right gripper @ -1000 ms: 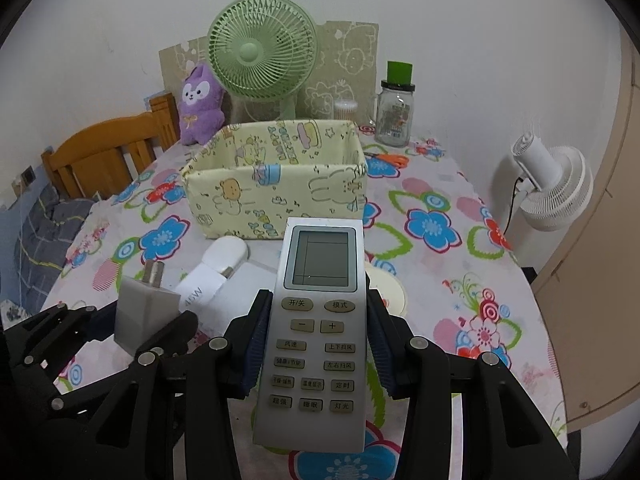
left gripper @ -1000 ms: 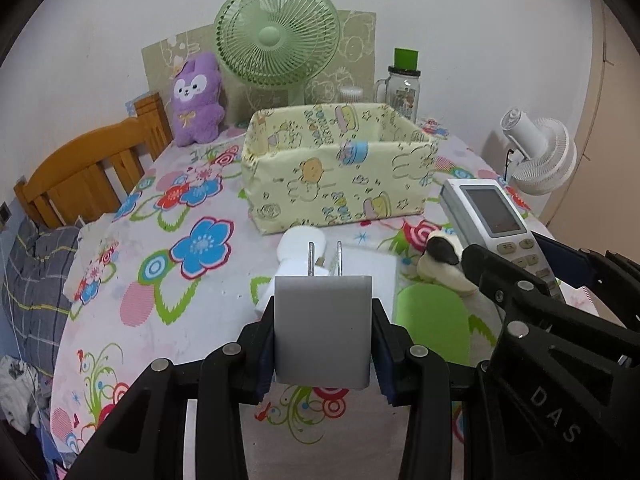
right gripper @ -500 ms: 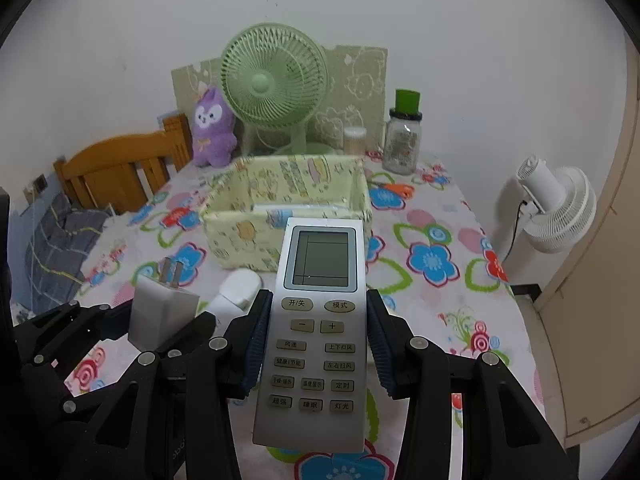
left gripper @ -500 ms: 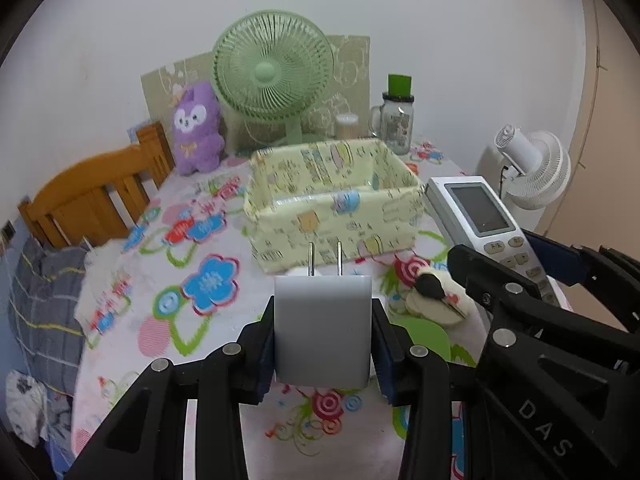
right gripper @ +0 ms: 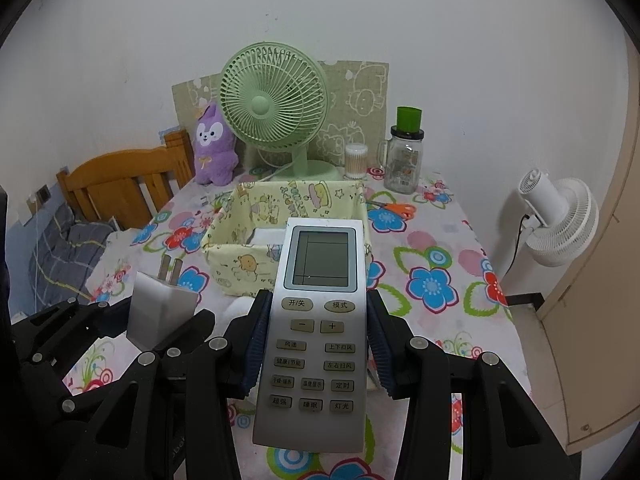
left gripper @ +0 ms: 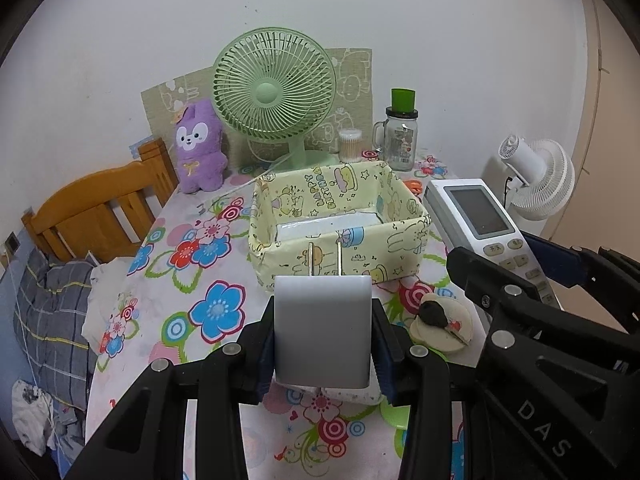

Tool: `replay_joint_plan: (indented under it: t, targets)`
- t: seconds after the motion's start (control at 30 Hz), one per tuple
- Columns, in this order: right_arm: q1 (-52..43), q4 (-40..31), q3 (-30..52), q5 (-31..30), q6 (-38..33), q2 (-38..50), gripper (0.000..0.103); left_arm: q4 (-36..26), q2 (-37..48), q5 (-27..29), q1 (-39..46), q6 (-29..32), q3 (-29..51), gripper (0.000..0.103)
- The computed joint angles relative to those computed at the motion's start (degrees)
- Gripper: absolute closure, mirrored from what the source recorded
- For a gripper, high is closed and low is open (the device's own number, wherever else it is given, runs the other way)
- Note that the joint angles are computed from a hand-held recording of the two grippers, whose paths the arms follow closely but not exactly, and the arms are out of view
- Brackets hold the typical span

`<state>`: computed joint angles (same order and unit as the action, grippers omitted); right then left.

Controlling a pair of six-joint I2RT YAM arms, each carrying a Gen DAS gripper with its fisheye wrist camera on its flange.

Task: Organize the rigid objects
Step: 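Carry the charger in left tool while right tool carries the remote over the basket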

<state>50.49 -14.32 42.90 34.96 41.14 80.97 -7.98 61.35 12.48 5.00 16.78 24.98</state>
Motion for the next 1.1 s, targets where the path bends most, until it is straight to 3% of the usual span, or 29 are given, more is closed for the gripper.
replay_joint_plan:
  t: [0.63,1.1]
  targets:
    - [-11.4,6.3,7.7,-7.2,-11.7,7.8,0.054,5.4,16.4,-3.2,-3.9,-5.8,11.4,0.061]
    - [-18.3,8.1,15.0,-12.4,-16.3,16.2,0.054,6.6,29.0,-4.2,-5.7,-8.3,21.3,0.061]
